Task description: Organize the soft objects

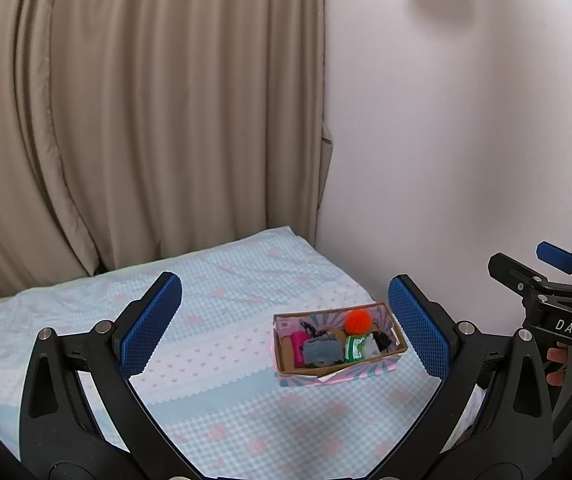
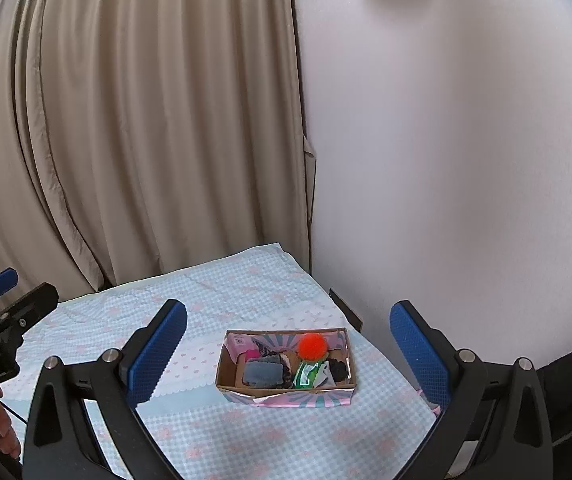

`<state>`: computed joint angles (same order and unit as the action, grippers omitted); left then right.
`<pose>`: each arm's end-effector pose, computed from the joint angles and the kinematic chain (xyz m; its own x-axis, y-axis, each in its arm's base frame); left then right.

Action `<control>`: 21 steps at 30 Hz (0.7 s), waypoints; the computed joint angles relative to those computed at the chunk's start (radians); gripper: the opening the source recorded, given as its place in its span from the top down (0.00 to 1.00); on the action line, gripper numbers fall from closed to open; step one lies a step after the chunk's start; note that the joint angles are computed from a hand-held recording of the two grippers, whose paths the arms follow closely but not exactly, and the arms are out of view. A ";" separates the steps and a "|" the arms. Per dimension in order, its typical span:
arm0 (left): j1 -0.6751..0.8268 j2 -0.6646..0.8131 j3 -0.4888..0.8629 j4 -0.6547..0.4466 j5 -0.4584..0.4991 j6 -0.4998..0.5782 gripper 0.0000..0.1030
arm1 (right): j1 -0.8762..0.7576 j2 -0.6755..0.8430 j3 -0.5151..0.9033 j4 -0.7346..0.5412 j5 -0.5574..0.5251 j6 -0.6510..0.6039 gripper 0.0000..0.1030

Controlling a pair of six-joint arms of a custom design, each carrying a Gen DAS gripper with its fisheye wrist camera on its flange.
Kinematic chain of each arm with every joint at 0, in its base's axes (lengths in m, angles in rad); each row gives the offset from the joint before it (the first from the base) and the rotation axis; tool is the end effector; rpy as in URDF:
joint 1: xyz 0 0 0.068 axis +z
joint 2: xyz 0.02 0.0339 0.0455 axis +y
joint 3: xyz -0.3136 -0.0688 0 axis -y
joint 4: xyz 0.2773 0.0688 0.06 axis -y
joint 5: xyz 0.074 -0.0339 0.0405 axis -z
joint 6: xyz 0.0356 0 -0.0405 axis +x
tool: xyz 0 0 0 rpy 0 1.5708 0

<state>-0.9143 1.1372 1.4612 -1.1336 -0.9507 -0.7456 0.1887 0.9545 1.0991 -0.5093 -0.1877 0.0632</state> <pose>0.1434 -0.1386 0.4747 -0.4045 -0.1209 -0.9065 -0.2133 0.9764 -0.0351 0.2014 0.0452 0.4299 -0.3721 -0.0079 -0.9282 -0.3327 0.9347 0.1254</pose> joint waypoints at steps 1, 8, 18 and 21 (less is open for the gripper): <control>0.001 0.000 -0.001 0.000 -0.002 0.001 0.00 | -0.006 -0.011 -0.006 -0.003 -0.005 -0.003 0.01; 0.001 -0.002 -0.005 0.003 -0.006 0.003 0.00 | 0.009 -0.017 -0.017 0.011 0.008 0.001 0.01; -0.014 -0.005 -0.011 0.016 -0.037 -0.002 0.00 | 0.031 -0.009 -0.016 0.020 0.036 0.000 0.01; -0.023 0.000 -0.004 0.005 -0.046 -0.011 0.00 | 0.035 -0.007 -0.013 0.019 0.038 0.000 0.01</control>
<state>-0.9369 1.1374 1.4572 -1.1282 -0.9970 -0.7571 0.2235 0.9479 1.0862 -0.4899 -0.1498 0.0628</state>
